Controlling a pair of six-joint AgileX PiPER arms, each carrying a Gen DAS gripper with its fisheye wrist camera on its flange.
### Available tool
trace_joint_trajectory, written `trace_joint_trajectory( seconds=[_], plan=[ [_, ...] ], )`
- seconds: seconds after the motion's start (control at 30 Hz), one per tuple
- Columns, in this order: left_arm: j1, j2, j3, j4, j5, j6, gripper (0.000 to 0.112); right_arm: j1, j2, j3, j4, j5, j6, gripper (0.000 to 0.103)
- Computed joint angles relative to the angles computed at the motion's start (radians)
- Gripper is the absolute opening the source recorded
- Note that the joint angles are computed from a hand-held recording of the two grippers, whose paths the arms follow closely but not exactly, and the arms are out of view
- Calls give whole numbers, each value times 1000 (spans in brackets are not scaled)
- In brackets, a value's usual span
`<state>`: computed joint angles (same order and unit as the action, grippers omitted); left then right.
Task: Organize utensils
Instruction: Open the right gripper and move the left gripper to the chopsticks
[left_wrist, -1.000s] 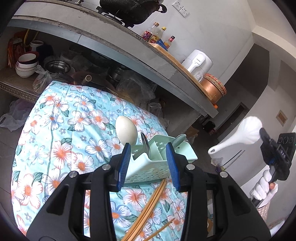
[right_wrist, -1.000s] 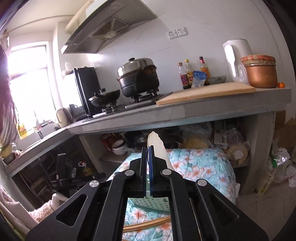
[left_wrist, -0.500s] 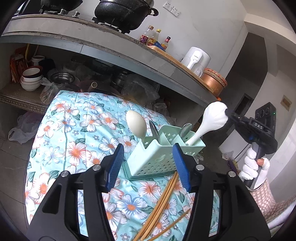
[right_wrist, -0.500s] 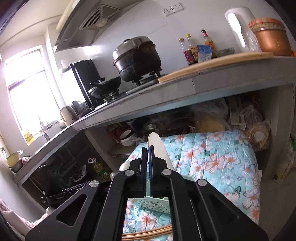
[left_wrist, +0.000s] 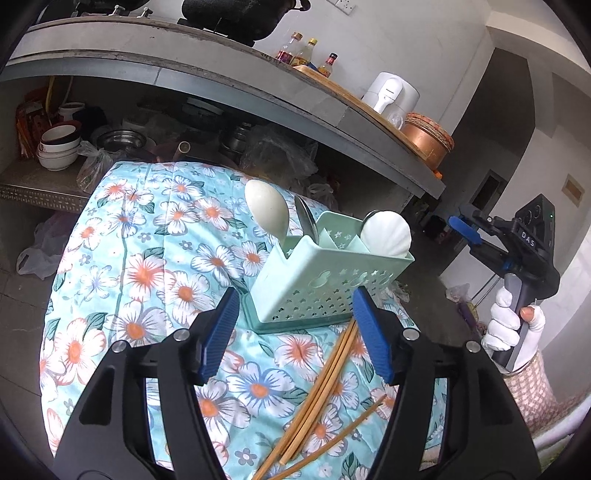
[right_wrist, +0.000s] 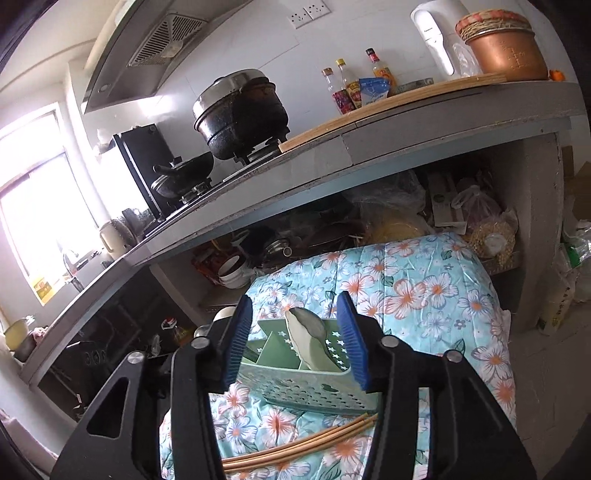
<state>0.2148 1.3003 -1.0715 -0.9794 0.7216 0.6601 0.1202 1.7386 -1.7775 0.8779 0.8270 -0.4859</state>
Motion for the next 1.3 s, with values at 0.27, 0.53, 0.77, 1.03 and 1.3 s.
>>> trace_joint_trajectory(
  seconds=[0.27, 0.53, 0.77, 1.03, 1.3],
  plan=[
    [-68, 27, -18, 52, -7, -6, 64, 63, -211, 334, -203, -170, 112, 97],
    [-148, 43, -35, 124, -51, -42, 64, -33, -215, 505, 12, -2, 47, 97],
    [-186, 46, -11, 198, -89, -108, 64, -21, -81, 580, 110, 261, 89, 83],
    [-199, 32, 28, 222, -115, -118, 64, 27, 0, 541, 79, 191, 218, 63],
    [-179, 38, 40, 201, -109, -86, 64, 157, 22, 425, -183, 78, 453, 41]
  ],
)
